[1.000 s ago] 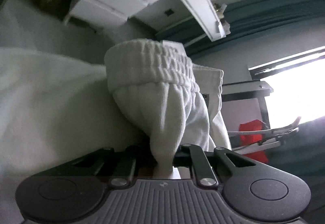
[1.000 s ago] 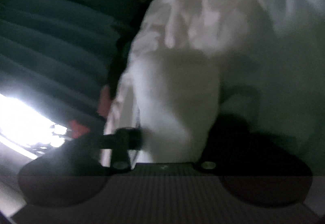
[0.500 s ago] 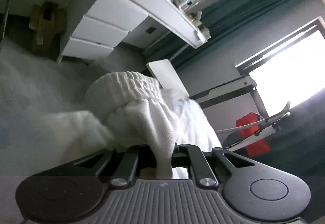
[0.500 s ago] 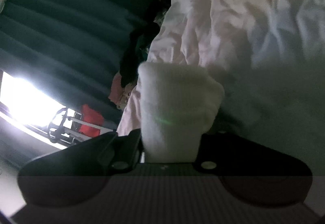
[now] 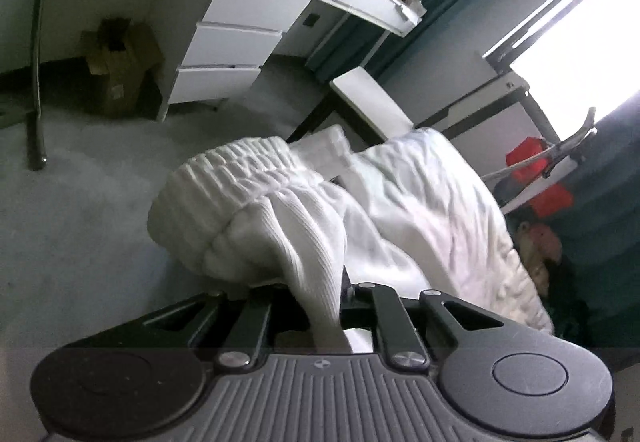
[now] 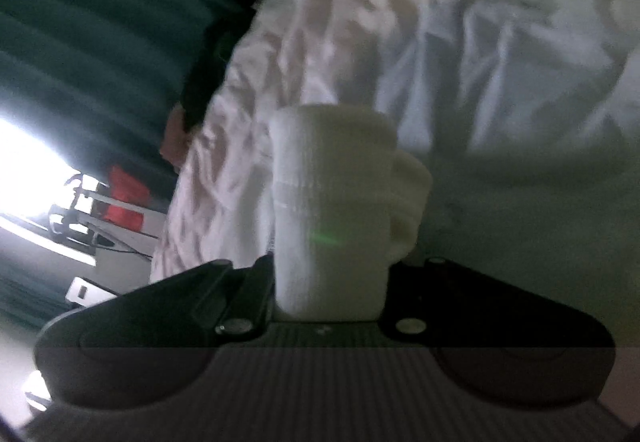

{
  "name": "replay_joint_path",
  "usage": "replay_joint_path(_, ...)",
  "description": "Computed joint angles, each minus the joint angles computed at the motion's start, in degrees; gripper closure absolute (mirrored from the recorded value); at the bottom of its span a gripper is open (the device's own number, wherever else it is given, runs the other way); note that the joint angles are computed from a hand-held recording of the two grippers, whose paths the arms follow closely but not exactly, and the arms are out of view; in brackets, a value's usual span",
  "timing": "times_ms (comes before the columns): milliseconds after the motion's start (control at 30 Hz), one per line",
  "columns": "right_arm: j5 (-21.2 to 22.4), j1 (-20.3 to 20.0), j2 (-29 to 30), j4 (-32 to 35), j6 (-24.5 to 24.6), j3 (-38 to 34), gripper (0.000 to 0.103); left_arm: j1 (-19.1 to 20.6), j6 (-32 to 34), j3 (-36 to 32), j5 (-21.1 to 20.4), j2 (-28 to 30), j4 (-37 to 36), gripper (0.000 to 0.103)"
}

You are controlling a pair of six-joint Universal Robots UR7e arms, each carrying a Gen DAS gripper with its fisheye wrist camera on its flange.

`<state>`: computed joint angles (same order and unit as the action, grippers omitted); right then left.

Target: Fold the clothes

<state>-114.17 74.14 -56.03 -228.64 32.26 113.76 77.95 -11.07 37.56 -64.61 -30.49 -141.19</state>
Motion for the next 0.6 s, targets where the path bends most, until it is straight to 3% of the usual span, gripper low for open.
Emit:
replay_joint_path(67, 1.3, -0.9, -0.1, -0.1, 2.0, 0.6, 0.088, 0.6, 0.1, 0.9, -1.2, -0.8, 0.6, 0.085)
replay_joint_path(133, 1.5, -1.0, -0.2, -0.1, 2.1, 0.6, 0.088, 0.8, 0.2, 1.2, -1.4, -1.5, 2.8, 0.074)
replay_joint_path(200, 1.7, -1.2, -0.2, -0.2, 2.1, 0.6, 0.088, 0.6, 1.3, 1.5, 0.8, -2.1, 4.9, 0.054)
replay_joint_path(267, 1.8, -1.4, -0.2, 0.0, 1.9, 0.3, 0.088, -0.2, 2.6, 2.5, 4.7, -3.2, 7.0, 0.051)
replay_joint_path(333, 1.5, -1.3, 0.1, -0.3, 1.5, 0.1, 0.088, -0.9, 3.8, 3.5, 8.7, -4.2, 9.0, 0.04)
replay_joint_path(400, 1.6, -1.7, 0.2, 0.1, 1.2, -0.7, 0.088, -1.7, 5.4, 3.5, 11.5, -4.7, 9.6, 0.038)
replay_joint_path(500, 0.9, -1.8, 0.4, 0.2, 0.3, -1.3, 0.088, -3.8, 14.1, 7.4, 17.9, -6.1, 2.1, 0.03)
replay_joint_path(600, -0.1, -1.3, 0.8, -0.2, 0.2, -2.2, 0.088, -5.9, 21.3, 12.1, 20.6, -7.4, -7.6, 0.026)
